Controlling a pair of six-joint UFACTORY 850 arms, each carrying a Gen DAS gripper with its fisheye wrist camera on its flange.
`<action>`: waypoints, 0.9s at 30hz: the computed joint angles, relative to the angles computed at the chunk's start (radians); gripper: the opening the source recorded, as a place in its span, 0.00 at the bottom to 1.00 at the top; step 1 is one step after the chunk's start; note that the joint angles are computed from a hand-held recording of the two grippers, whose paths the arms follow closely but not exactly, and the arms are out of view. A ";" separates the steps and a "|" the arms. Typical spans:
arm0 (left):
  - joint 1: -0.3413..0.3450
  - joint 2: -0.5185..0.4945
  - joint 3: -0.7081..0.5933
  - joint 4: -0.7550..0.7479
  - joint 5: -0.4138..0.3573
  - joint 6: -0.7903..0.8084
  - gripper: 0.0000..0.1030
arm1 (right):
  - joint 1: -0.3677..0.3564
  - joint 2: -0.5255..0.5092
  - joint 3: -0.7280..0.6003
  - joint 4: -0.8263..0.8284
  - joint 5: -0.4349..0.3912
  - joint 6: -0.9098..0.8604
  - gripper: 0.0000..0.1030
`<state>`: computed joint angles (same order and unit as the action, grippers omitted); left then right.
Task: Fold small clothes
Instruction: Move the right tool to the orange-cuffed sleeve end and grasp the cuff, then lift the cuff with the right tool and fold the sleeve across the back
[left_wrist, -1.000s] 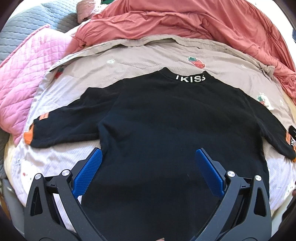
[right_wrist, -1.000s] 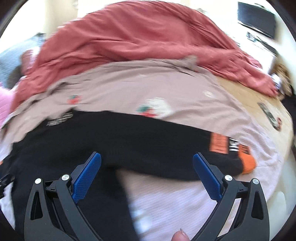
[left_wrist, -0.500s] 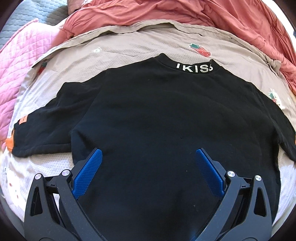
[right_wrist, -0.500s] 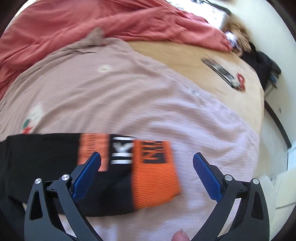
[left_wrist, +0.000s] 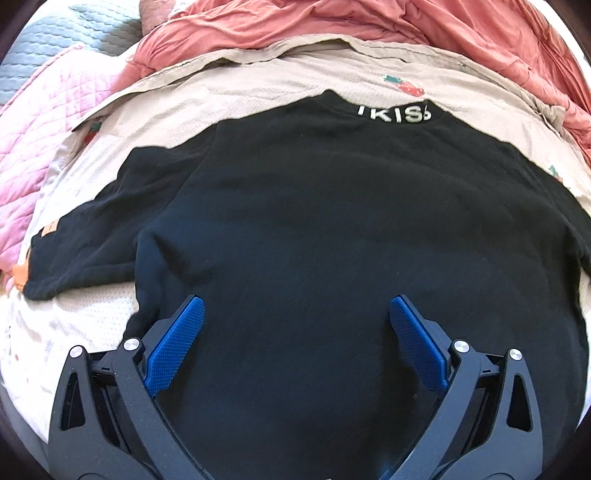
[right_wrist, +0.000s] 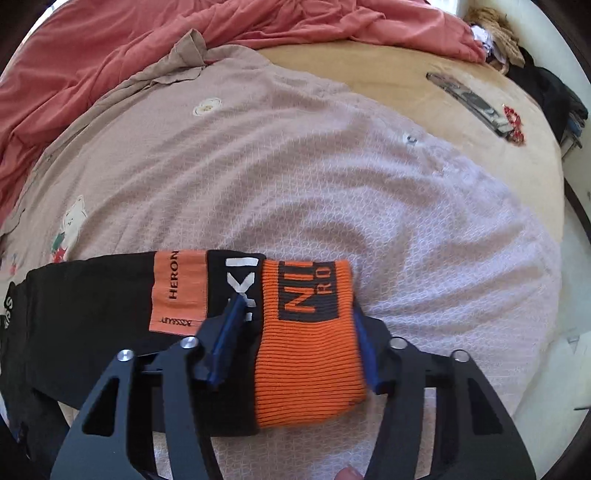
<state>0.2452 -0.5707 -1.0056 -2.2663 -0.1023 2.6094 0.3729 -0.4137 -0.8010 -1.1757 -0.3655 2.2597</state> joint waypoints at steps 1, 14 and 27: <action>0.004 -0.002 0.003 -0.033 -0.007 0.041 0.92 | -0.002 0.010 0.008 -0.033 0.007 0.027 0.37; 0.033 -0.002 0.008 0.081 -0.053 -0.075 0.92 | 0.029 0.143 0.056 -0.160 -0.036 0.146 0.02; 0.056 0.025 0.022 0.004 -0.098 -0.021 0.92 | 0.100 0.103 -0.102 -0.645 0.043 0.534 0.02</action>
<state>0.3013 -0.5458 -0.9837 -2.2627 -0.2001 2.5888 0.4724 -0.3106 -0.9034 -1.8208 -0.3220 2.7940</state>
